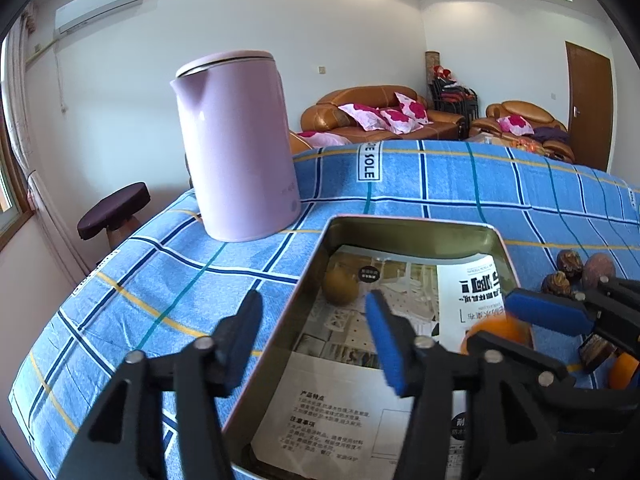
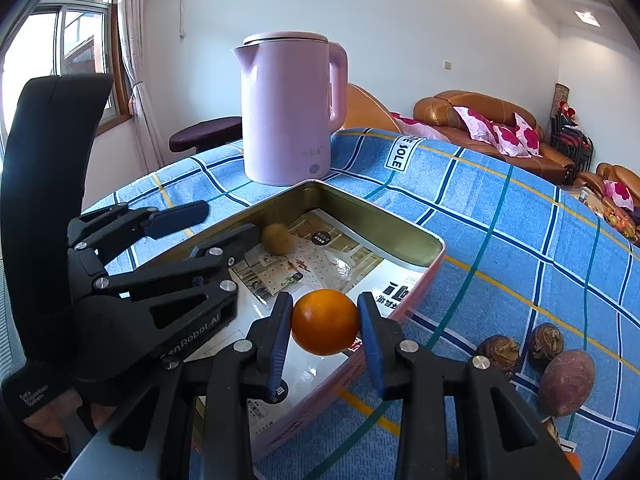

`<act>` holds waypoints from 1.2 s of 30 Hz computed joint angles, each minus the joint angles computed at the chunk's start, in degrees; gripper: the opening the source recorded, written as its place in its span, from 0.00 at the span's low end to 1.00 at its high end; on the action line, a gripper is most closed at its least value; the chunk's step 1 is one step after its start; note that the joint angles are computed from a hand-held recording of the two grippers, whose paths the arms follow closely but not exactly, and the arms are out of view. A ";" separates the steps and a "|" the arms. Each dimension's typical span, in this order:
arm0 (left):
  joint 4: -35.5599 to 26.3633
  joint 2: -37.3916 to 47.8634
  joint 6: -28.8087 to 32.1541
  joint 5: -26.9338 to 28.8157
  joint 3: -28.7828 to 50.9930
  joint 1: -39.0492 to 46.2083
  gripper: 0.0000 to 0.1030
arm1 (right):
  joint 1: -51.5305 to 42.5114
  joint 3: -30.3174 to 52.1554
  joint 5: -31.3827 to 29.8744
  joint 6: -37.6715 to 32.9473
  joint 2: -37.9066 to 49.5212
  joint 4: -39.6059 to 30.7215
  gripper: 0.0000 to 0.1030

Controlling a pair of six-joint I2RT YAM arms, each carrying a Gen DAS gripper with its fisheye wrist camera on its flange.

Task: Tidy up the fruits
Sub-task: 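Lower the orange into the tin and open the right gripper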

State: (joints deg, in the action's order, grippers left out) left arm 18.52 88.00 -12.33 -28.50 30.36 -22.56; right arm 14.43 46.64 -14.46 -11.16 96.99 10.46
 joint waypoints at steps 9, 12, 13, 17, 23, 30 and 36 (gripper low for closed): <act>1.54 -3.87 -1.77 -0.52 -3.32 -0.75 0.73 | -0.72 -3.68 2.59 1.12 -4.56 1.76 0.57; 0.40 -6.02 -2.07 -0.87 -3.96 -1.91 0.73 | -2.83 -5.95 3.76 1.01 -8.52 0.61 0.57; -0.13 -6.66 -2.28 -0.93 -3.98 -2.48 0.73 | -3.98 -6.77 3.64 0.88 -9.97 0.00 0.57; -1.67 -7.79 -3.18 -2.08 -3.40 -5.94 0.75 | -10.81 -11.12 3.51 -0.99 -16.73 -3.14 0.57; -4.47 -5.77 -4.60 -2.72 -0.17 -11.94 0.77 | -20.51 -15.23 0.31 -2.47 -22.26 -7.99 0.57; -6.72 -2.97 -5.73 -2.97 2.72 -17.18 0.77 | -22.43 -17.89 -0.95 -3.31 -22.03 -9.28 0.57; -7.74 -1.71 -5.60 -4.08 3.99 -19.40 0.79 | -21.58 -17.97 -0.57 -2.96 -19.35 -8.79 0.57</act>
